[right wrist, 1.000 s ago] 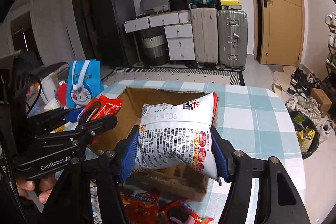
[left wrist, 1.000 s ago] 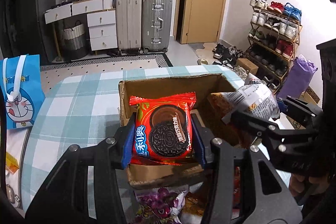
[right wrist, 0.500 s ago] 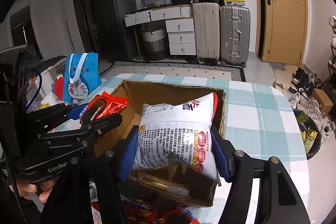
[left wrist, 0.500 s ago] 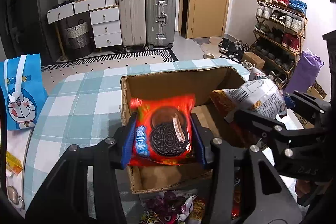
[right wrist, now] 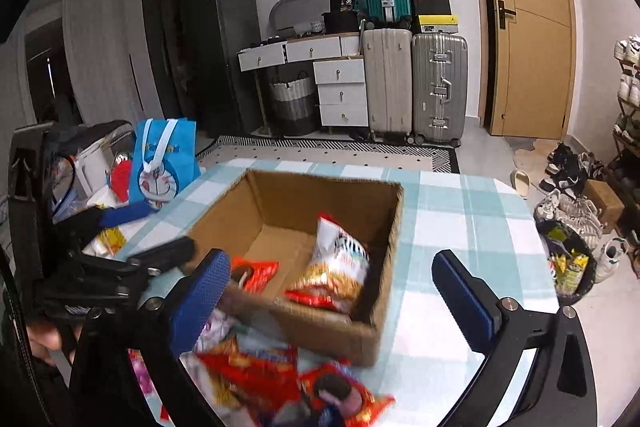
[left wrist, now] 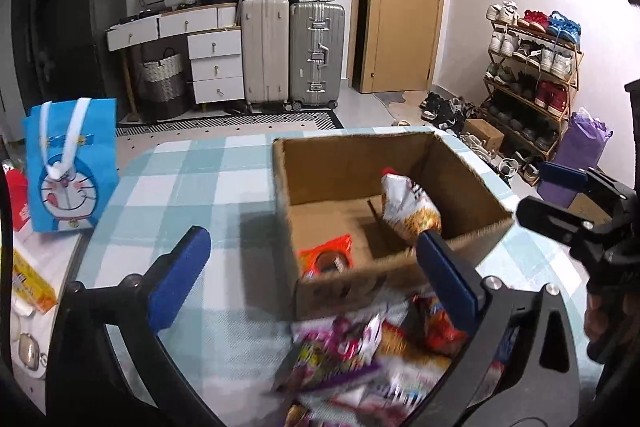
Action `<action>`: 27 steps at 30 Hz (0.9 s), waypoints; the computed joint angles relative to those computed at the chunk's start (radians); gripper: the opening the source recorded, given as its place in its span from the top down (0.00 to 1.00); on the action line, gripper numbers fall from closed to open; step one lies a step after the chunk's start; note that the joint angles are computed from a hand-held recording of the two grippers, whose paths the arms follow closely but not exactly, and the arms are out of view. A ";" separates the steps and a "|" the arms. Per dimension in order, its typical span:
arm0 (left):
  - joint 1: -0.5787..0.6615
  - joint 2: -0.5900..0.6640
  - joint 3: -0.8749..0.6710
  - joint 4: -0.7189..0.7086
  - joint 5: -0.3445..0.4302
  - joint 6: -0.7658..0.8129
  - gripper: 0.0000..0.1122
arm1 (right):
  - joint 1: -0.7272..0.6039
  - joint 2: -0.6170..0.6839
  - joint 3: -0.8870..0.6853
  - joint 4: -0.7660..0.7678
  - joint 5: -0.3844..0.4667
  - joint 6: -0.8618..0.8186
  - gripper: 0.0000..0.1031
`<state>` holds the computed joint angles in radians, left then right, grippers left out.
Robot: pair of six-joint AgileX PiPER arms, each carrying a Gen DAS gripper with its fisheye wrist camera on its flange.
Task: Organize snacks
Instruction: 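Move both grippers back toward the remaining snack pile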
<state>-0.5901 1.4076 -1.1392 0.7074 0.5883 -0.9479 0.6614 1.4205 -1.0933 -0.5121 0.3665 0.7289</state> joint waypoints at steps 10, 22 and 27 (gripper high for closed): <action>-0.147 -0.275 0.298 0.127 0.123 -0.183 0.09 | 0.090 -0.167 0.188 -0.151 0.070 0.210 0.01; -0.292 -0.357 0.432 0.131 0.216 -0.265 0.09 | 0.187 -0.205 0.292 -0.201 0.116 0.345 0.01; -0.250 -0.346 0.442 0.064 0.169 -0.201 0.09 | 0.174 -0.179 0.312 -0.156 0.120 0.283 0.01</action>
<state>-0.8405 1.0614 -0.6970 0.7716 0.7570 -1.1487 0.8353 1.2419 -0.7815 -0.6683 0.4869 1.0121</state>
